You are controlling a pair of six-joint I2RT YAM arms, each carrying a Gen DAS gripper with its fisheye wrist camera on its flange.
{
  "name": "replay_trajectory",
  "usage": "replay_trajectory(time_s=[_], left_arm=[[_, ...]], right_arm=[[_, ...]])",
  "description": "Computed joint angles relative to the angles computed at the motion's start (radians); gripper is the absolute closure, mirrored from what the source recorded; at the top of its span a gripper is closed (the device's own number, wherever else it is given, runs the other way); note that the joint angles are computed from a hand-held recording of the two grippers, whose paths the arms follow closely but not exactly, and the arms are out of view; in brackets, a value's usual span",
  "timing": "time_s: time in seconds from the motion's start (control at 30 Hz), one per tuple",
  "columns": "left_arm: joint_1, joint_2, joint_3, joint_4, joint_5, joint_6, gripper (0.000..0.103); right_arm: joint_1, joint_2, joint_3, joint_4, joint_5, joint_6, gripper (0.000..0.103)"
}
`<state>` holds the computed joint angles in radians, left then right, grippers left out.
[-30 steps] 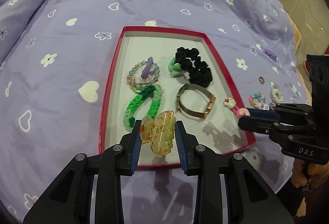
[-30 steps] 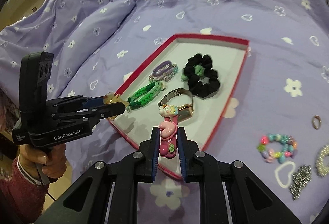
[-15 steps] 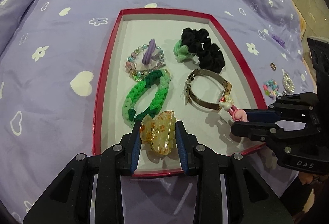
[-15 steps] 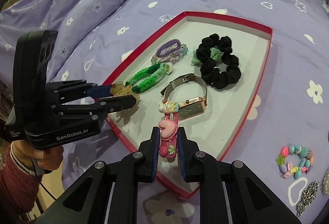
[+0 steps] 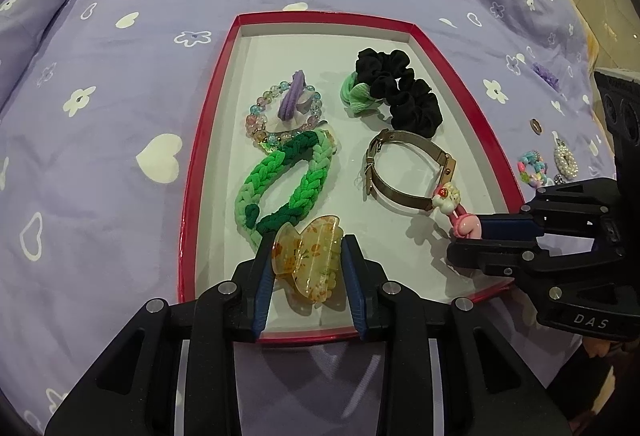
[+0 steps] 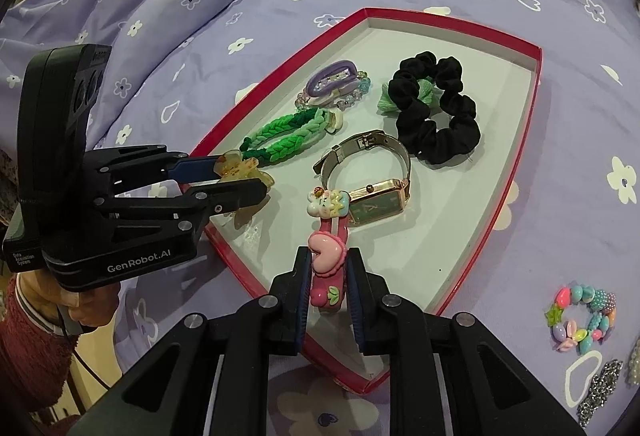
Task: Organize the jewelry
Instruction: 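Carry hair claw and pink clip into the tray and open both tools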
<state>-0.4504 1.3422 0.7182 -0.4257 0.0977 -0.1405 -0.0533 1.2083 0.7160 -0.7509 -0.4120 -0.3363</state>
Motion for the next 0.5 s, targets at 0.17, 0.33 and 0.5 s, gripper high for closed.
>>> replay_trajectory(time_s=[0.17, 0.33, 0.5], left_arm=[[0.008, -0.009, -0.002, -0.007, 0.005, -0.003, 0.065], [0.013, -0.028, -0.006, -0.012, 0.003, -0.006, 0.061], [0.022, -0.05, -0.005, -0.027, 0.002, -0.007, 0.06]], right_arm=[[0.0, 0.005, 0.002, 0.003, -0.001, 0.008, 0.083], [0.003, -0.006, -0.004, 0.003, -0.003, 0.01, 0.078], [0.01, -0.015, -0.008, 0.0, 0.001, 0.016, 0.078]])
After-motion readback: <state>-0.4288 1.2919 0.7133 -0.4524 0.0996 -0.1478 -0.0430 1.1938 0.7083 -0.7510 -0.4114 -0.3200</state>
